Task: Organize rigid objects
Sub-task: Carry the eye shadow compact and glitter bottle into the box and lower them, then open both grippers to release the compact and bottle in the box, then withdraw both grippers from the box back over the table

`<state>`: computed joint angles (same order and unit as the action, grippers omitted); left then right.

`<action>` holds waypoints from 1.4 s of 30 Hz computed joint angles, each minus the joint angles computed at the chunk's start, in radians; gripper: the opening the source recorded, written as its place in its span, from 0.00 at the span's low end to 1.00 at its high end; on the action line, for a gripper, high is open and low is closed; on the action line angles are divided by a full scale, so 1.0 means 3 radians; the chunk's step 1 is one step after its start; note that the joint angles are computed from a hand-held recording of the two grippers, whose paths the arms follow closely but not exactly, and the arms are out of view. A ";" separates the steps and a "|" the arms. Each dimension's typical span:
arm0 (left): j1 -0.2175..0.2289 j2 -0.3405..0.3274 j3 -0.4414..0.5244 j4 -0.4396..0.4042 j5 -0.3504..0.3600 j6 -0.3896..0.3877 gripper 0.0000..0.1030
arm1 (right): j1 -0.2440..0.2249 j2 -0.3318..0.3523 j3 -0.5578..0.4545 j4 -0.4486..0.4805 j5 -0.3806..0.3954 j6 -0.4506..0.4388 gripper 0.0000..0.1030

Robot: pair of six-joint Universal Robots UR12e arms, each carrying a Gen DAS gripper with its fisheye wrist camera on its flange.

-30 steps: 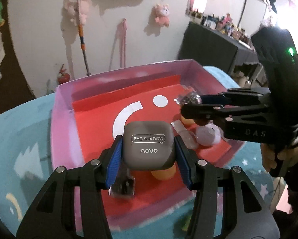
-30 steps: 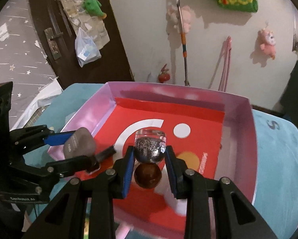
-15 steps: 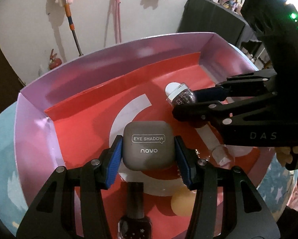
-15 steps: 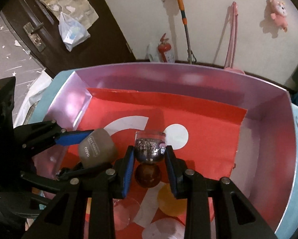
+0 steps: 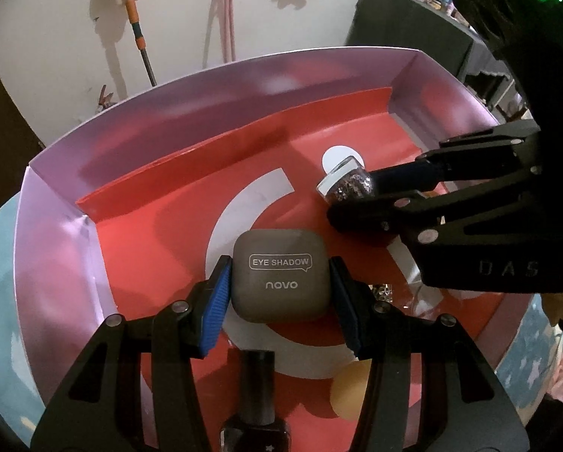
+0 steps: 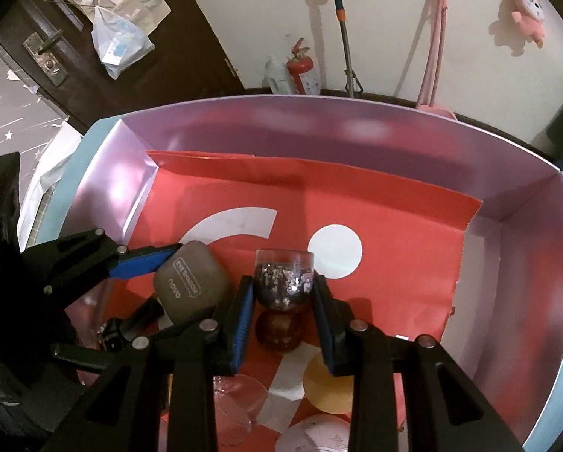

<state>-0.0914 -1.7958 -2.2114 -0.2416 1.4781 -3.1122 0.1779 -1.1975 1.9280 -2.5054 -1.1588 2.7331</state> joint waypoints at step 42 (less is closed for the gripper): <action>-0.0154 0.0724 -0.0575 0.0758 0.0154 -0.0609 0.72 | -0.0259 -0.0666 0.0549 -0.0667 0.0404 0.0115 0.63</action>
<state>-0.1377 -1.5787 -2.3838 -0.0142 1.5241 -3.2948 0.1003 -1.3972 2.0927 -2.7053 -1.0377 2.7676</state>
